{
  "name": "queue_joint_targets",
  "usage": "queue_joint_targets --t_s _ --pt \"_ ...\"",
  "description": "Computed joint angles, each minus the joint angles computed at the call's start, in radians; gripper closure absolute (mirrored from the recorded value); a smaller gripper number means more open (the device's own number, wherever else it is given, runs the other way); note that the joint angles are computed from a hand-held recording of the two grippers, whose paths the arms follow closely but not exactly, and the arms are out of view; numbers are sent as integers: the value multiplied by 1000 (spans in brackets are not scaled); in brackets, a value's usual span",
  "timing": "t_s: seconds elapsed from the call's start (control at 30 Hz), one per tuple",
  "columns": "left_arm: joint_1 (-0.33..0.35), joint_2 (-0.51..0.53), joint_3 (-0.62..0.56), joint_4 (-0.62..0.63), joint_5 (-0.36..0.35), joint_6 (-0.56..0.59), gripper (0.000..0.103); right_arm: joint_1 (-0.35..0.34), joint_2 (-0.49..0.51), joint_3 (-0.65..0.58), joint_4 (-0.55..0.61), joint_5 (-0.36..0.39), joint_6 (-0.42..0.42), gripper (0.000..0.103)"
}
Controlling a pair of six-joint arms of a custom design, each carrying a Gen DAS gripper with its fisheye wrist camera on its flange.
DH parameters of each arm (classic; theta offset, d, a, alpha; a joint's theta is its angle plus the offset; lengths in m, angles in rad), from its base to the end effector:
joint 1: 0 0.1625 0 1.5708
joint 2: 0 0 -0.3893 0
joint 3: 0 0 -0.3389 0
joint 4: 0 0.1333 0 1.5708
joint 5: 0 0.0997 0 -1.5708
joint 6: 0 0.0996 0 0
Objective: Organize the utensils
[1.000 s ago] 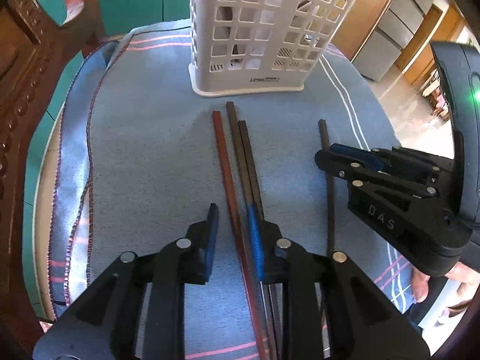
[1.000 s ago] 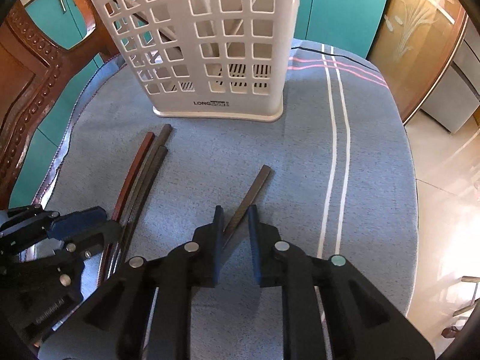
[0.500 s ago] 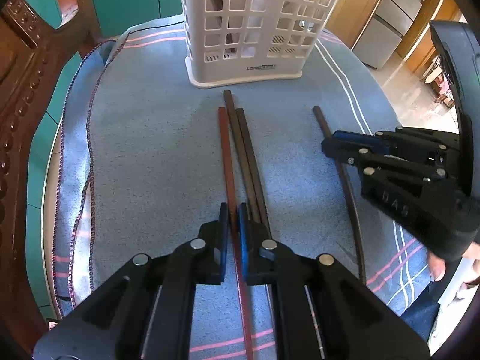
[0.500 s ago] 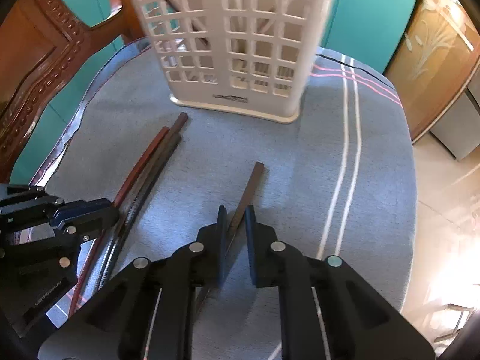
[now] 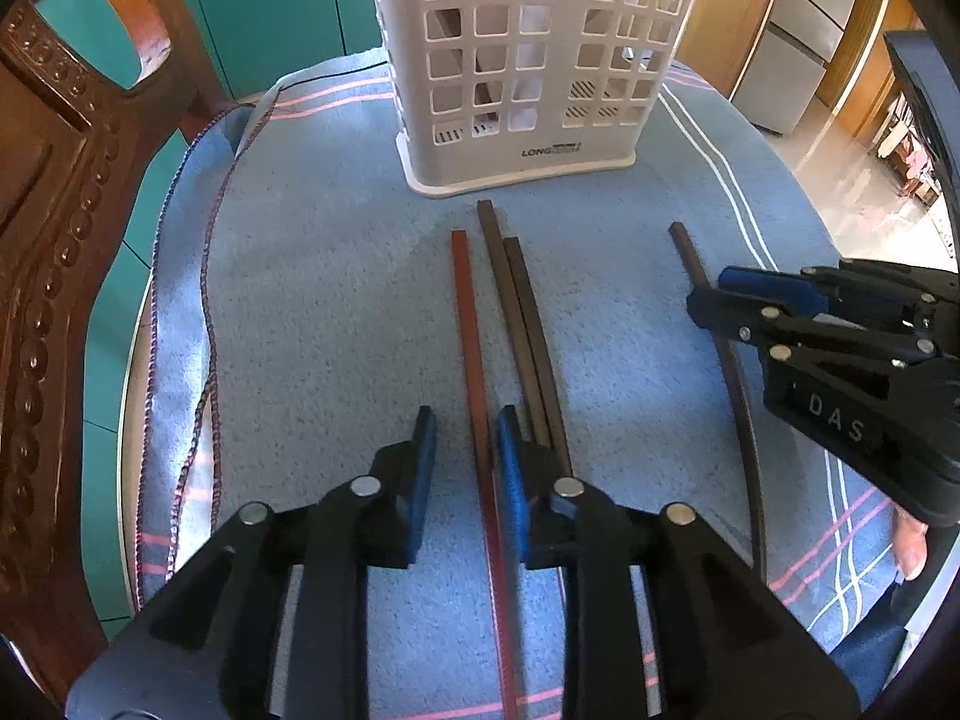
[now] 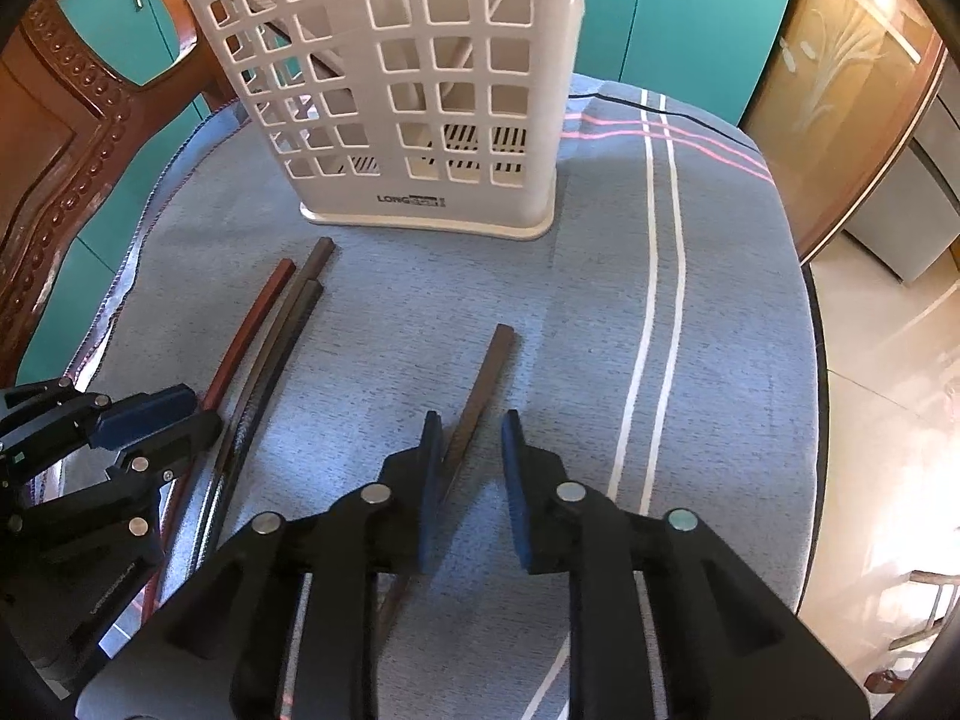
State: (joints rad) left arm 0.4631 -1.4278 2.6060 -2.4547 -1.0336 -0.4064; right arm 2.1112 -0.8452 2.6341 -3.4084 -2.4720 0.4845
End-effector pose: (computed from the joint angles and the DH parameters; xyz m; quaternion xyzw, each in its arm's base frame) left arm -0.1465 -0.2791 0.1239 0.3642 0.8823 -0.0775 0.2879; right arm 0.1953 -0.2182 0.0660 0.0145 -0.8999 0.2326 0.3687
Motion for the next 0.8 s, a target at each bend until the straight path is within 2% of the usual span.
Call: queue_joint_targets --t_s 0.1,0.33,0.53,0.67,0.7,0.8 --pt "10 18 -7 -21 7 12 76 -34 -27 34 -31 1 -45 78" --pt "40 64 -31 -65 30 32 69 -23 7 17 -15 -17 -25 74" --pt "58 96 -47 -92 52 50 68 -5 45 -6 -8 -48 -33 74" --pt "65 102 -49 -104 50 60 74 8 53 -30 11 -36 -30 81" --pt "67 103 -50 -106 50 64 76 22 57 -38 33 -36 -7 83" --pt "54 95 -47 -92 49 51 87 30 47 -43 53 -32 1 89"
